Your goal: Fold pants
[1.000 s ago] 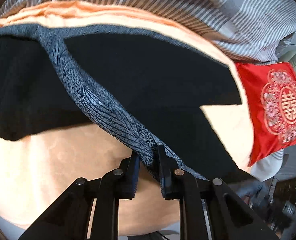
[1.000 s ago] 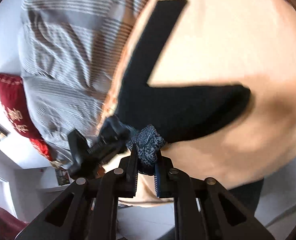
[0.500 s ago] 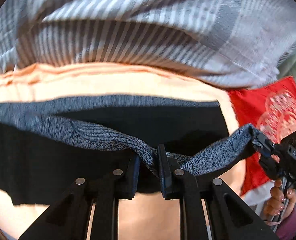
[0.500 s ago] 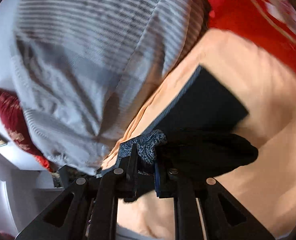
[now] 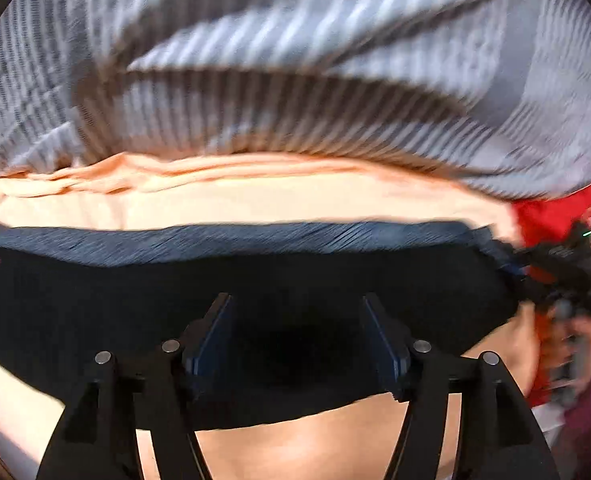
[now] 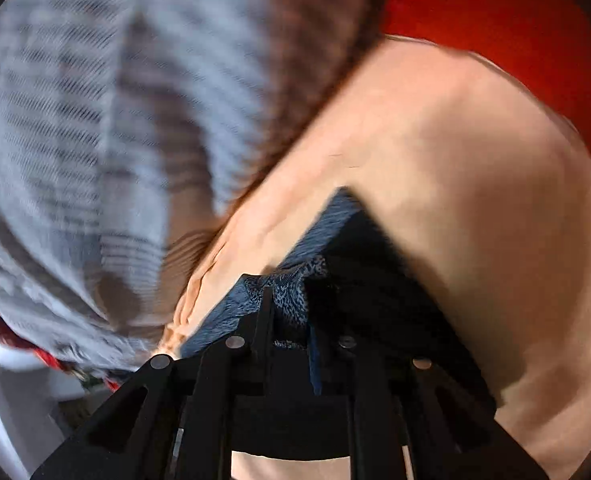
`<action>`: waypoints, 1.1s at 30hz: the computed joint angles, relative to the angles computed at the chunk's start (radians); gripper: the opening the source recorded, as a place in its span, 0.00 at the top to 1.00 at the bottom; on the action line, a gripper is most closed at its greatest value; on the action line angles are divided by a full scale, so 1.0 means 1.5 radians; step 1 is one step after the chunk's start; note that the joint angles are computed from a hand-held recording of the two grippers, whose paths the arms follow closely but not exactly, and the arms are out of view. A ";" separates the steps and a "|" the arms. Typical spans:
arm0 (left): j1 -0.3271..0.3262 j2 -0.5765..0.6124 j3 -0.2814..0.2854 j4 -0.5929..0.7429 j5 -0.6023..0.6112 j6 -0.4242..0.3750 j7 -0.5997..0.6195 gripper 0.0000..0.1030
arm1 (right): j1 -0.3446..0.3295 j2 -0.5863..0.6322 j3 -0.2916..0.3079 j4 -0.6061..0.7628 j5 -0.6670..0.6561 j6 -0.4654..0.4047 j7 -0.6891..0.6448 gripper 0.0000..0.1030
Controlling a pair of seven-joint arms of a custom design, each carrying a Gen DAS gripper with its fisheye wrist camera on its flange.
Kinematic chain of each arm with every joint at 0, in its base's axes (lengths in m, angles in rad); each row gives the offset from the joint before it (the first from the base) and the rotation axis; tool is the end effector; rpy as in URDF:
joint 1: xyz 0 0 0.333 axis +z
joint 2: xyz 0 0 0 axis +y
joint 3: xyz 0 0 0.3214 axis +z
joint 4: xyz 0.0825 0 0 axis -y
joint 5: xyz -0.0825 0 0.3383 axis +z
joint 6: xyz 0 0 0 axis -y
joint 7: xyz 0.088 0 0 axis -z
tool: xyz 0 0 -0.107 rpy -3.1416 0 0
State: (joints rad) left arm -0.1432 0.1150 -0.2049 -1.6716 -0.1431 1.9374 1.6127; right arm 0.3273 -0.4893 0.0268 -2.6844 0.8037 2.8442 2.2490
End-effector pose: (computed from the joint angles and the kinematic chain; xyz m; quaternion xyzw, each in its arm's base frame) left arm 0.5342 -0.1978 0.5606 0.5714 -0.8132 0.1087 0.0196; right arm 0.3597 0.0932 0.4799 -0.2520 0.8943 0.1352 0.3441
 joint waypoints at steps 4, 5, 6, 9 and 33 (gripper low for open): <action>-0.010 -0.013 0.004 -0.066 0.086 0.048 -0.044 0.37 | -0.061 -0.058 0.033 0.007 -0.090 -0.077 0.055 0.49; -0.012 -0.012 0.004 -0.082 0.099 0.054 -0.060 0.37 | -0.089 -0.079 0.052 0.012 -0.139 -0.104 0.077 0.30; -0.014 -0.011 0.004 -0.095 0.108 0.058 -0.070 0.37 | -0.125 -0.107 0.077 0.020 -0.202 -0.144 0.103 0.27; -0.023 -0.012 -0.001 -0.129 0.138 0.074 -0.099 0.37 | -0.174 -0.123 0.101 0.078 -0.349 -0.292 0.121 0.27; -0.055 0.010 -0.014 -0.123 0.250 0.138 -0.189 0.36 | -0.119 0.024 0.118 0.179 -0.506 -0.334 0.072 0.70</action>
